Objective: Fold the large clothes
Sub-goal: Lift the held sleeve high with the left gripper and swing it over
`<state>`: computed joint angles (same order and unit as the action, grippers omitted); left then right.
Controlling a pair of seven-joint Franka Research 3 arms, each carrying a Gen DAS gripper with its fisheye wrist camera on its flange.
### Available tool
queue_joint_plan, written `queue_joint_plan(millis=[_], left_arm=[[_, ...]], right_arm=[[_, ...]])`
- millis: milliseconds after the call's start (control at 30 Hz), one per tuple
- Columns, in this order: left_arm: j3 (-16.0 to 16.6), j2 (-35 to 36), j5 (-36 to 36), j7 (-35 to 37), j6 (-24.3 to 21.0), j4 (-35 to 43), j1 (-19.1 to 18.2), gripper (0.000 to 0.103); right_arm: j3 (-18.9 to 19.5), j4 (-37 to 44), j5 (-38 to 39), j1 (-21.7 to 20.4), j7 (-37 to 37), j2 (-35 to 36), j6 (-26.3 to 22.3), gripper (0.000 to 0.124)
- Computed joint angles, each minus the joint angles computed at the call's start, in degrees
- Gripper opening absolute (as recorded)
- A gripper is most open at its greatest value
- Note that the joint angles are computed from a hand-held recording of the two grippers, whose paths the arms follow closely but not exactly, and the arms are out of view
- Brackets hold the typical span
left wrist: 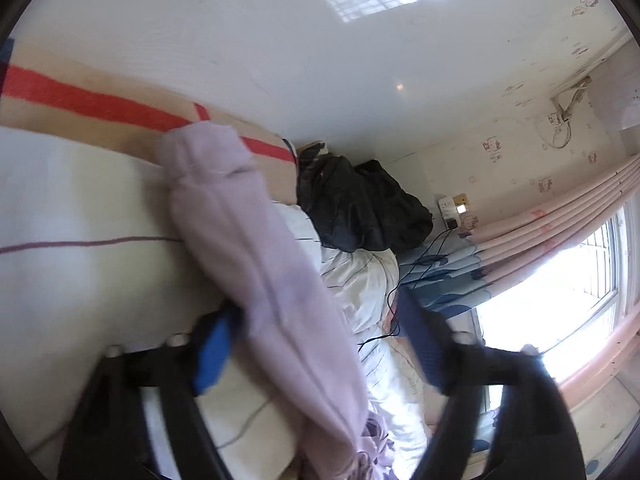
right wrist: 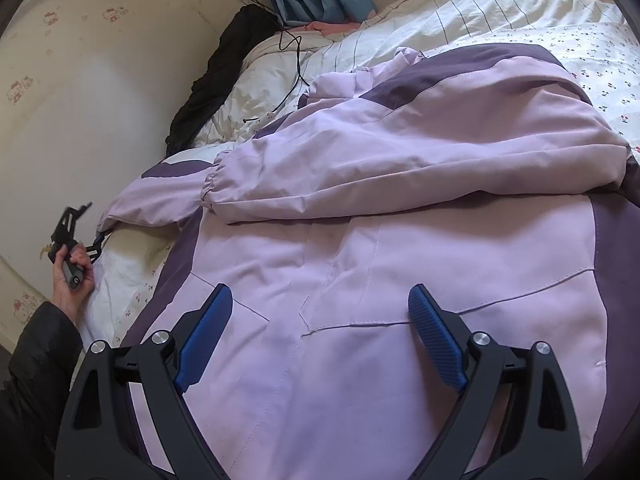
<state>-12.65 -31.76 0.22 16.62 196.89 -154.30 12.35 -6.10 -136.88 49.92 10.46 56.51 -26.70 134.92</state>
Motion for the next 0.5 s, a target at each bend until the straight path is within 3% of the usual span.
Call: queue_joint_plan(millis=[133,167,200,267,300,367,467,500], left_arm=[[-5.8,0.0,1.4,-1.1,-11.5,4.9,6.0,0.081],[-8.0,1.3,2.5,-2.0,-13.1,6.7,8.3,0.079],[-8.2,1.1,3.5,-2.4,-14.8,6.9,8.7,0.074],[-8.8,0.6,5.0,-3.9,-17.8,7.2,9.4,0.044],[-8.4,0.4,5.2,-4.7,-16.7,6.3,9.0,0.036],[-10.9,-1.2,6.6,-8.1,-10.8,3.9,12.2,0.024],[-18.8,-3.8,6.9,-10.1,-1.6,2.8,21.4,0.019],[-19.8,-4.7,6.1,-9.3,0.3,2.3,22.4,0.019]], right_arm=[[0.5,-0.6,-0.2,0.2,-0.9,-0.8,1.8,0.086],[0.8,-0.9,-0.4,0.4,-1.5,-1.2,2.7,0.086],[0.9,-1.1,-0.7,0.5,-1.8,-1.5,3.2,0.086],[1.0,-1.2,-1.2,1.0,-2.1,-1.6,3.6,0.086],[0.8,-1.1,-1.3,1.2,-2.1,-1.5,3.3,0.086],[0.6,-1.0,-1.4,1.4,-1.9,-1.4,3.0,0.086],[0.6,-1.2,-1.3,1.4,-1.8,-1.6,3.9,0.086],[0.7,-1.3,-1.2,1.4,-2.0,-1.9,4.7,0.086]])
